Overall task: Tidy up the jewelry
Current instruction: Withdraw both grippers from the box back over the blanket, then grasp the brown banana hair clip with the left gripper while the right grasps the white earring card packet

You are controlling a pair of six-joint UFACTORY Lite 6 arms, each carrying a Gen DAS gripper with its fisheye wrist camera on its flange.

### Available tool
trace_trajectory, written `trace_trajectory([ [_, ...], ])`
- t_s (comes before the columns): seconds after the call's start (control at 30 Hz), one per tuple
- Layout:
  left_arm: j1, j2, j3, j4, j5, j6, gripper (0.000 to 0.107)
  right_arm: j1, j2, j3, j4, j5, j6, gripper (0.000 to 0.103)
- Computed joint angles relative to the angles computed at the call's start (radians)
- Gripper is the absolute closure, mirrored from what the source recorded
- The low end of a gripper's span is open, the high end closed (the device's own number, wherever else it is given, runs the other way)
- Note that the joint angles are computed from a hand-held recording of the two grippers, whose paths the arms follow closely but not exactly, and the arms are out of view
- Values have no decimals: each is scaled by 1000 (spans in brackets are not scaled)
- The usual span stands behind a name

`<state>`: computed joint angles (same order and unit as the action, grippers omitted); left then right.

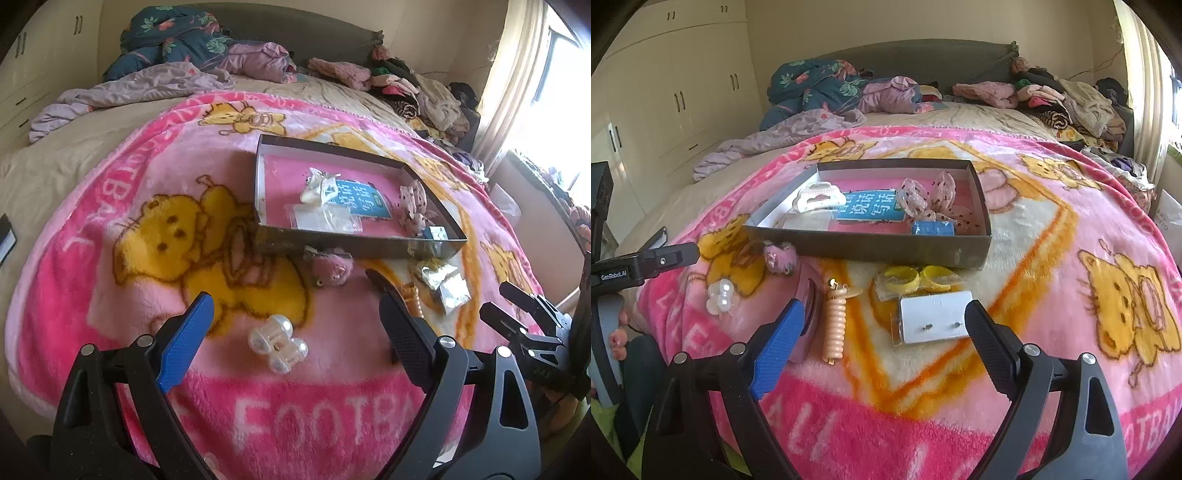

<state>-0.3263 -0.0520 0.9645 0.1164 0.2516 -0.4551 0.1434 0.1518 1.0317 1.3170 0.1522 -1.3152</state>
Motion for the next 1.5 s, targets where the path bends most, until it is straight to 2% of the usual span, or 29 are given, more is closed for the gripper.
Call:
trace_trajectory([
  [0.43,-100,5,-22,126,9,-152,25,-49,-52,-95,128,21,-156,17],
  [0.67,-160,61,15,192,16,-224,25,-95,-43,-121,214,44,-255,16],
  [0.97,-222,163,87,189,24,-229,25,-148,-10,-126,301,64,-371,16],
  [1.1,-237,213,130,141,26,-180,25,-167,26,-107,343,74,-426,16],
  [1.23,-242,265,176,62,31,-96,26,-168,84,-69,401,67,-496,11],
  [1.4,-229,323,224,-44,38,9,38,-160,174,10,364,55,-479,9],
  [1.5,-216,351,243,-178,32,134,45,-157,229,64,298,56,-423,9],
])
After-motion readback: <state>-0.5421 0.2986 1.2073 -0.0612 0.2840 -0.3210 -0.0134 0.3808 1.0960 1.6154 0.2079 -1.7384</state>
